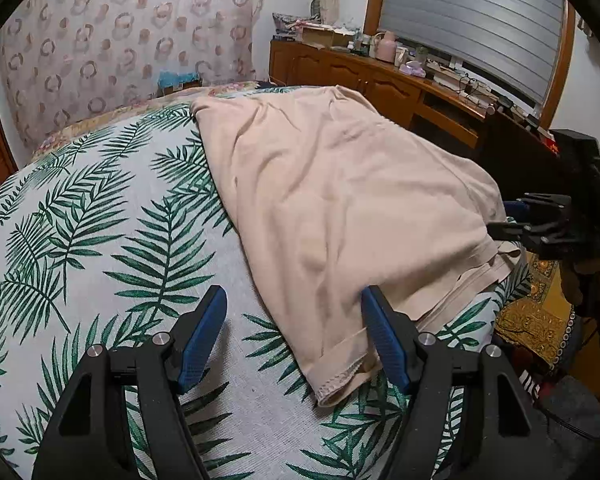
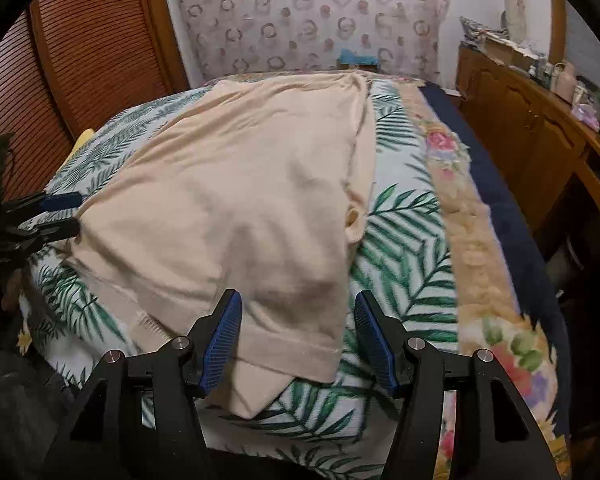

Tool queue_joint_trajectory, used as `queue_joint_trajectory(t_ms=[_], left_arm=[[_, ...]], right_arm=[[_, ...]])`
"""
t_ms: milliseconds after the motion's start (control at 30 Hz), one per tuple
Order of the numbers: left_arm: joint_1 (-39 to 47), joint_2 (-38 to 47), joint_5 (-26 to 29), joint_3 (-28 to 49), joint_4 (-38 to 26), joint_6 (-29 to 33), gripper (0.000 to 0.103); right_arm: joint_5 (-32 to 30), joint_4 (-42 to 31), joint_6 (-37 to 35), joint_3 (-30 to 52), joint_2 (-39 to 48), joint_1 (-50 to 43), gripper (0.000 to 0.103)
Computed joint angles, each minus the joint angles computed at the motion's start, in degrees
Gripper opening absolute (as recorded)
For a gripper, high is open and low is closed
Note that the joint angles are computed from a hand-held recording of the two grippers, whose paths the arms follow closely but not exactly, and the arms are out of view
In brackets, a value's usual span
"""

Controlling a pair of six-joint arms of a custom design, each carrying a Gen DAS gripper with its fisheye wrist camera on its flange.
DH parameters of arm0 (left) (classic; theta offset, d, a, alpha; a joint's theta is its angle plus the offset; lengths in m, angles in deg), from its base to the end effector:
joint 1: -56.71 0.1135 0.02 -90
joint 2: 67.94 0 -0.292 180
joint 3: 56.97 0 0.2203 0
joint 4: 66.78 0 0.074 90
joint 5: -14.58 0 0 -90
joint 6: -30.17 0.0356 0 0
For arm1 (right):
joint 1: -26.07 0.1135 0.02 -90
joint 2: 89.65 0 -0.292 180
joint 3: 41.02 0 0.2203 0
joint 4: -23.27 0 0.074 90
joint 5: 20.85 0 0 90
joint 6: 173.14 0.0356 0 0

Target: Fold small clothes

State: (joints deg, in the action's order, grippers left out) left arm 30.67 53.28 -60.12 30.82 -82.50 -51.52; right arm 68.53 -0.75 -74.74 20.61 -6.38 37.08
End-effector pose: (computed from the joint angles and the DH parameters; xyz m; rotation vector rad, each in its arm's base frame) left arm 0.3787 -0.1955 0.1599 0.8365 2.2934 -0.4635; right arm 0.2622 0.0514 0.2439 -0.0593 2.3740 0.1758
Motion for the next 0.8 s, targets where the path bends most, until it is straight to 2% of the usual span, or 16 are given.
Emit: queue_joint_trajectory(t_ms=[167,267,333,400,433,467,500,633,667,800], left_arm=[[0.0,0.8,0.6,0.7,-1.4,-0.5,0.071],[0.1,1.3,1.3,1.1,-2.1,-0.3,0.071],[-0.1,0.9,1.5,0.4,-1.7,0.0,0.061],[0.4,0.8,4.0,0.4,-2.4,0.1,0.056],[0.4,0.8,4.2,0.5,-2.6,0.2,0.053],[0.4,0.8,4.1,0.5,-2.7,0.3,0.046],[0.5,0.7,4.3,0.5,-2.9,0.3,0.04],[1.0,1.0,6.6,1.5,-4.8,0.2,0.017],[1.0,1.1,7.0,1.9,-5.4,0.4,0.008],[0.6,-1.1,7.1,-0.4,-2.3,0.1,0.005]], right_arm=[[0.4,-0.5,-1.2,-0.2,-0.2,1.4,0.06],[0.6,0.6,-1.5,-0.7,-0.3,1.5,0.05],[1.8,0.9,-1.6,-0.9,-0.3,2.3,0.046],[1.3,1.5,-2.2,-1.4,-0.6,2.4,0.035],[1.5,1.3,-2.2,-1.9,-1.4,3.1,0.026],[1.5,1.6,-2.5,-2.2,-1.7,3.6,0.016],[0.9,1.9,-2.6,-2.5,-1.7,3.9,0.013],[1.5,3.3,-2.6,-3.9,-2.5,4.3,0.006],[1.8,3.5,-2.6,-4.2,-2.7,4.3,0.005],[3.7,5.4,-1.8,-5.9,-5.2,4.5,0.004]])
